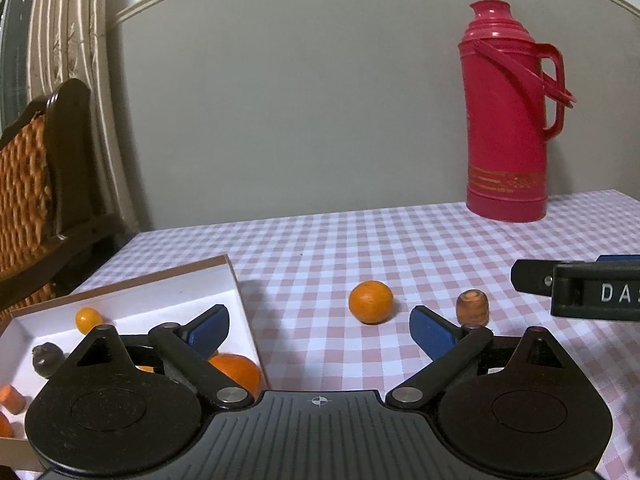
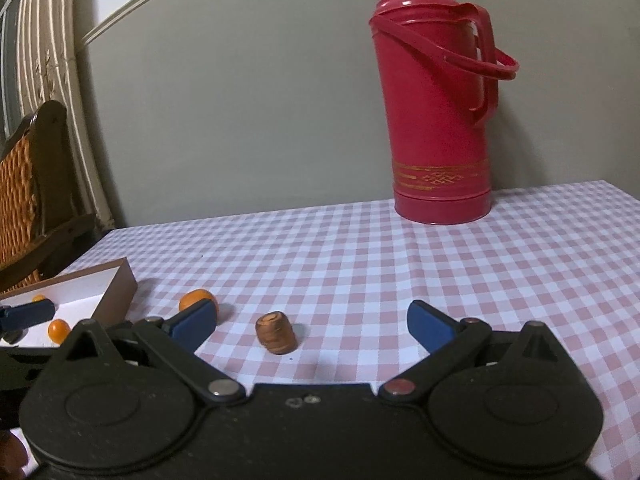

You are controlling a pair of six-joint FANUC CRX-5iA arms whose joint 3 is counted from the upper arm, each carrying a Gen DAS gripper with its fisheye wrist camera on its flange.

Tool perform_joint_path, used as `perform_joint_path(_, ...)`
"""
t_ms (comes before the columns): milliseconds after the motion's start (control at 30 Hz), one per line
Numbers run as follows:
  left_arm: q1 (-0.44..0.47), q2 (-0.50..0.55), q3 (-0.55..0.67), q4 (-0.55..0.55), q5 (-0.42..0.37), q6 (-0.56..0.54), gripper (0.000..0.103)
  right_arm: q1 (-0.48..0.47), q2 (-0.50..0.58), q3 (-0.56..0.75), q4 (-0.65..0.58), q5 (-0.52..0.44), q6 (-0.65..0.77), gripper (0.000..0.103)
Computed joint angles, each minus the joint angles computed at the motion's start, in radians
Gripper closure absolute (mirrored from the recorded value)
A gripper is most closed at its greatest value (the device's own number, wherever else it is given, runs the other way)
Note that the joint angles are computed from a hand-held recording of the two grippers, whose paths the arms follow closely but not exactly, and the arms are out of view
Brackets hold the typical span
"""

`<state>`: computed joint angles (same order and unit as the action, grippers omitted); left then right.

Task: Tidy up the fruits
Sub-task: 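Move both open tools back from the box toward the remaining fruits, then close the right tool on the brown nut while the left closes on the orange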

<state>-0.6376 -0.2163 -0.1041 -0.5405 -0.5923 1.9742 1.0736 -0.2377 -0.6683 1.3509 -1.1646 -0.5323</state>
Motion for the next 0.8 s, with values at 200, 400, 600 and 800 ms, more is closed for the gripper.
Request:
perform_joint_path(200,0.001,0.021,0.015,0.004,-0.008,-0.007,0.006,-0.012,0.0,0.0,-0.004,0.013,0.0,0.007)
perform_joint_path(400,0.003,0.035,0.026,0.005,-0.016,-0.017,0.011,-0.033,0.008,0.01,-0.003,0.051,0.006,0.013)
perform_joint_path(600,0.016,0.052,0.031,0.036,-0.016,-0.042,0.015,-0.057,0.028,0.03,-0.011,0.099,0.026,0.024)
perform_joint_path(800,0.025,0.073,0.038,0.078,-0.011,-0.077,0.018,-0.067,0.044,0.05,-0.036,0.116,0.05,0.032)
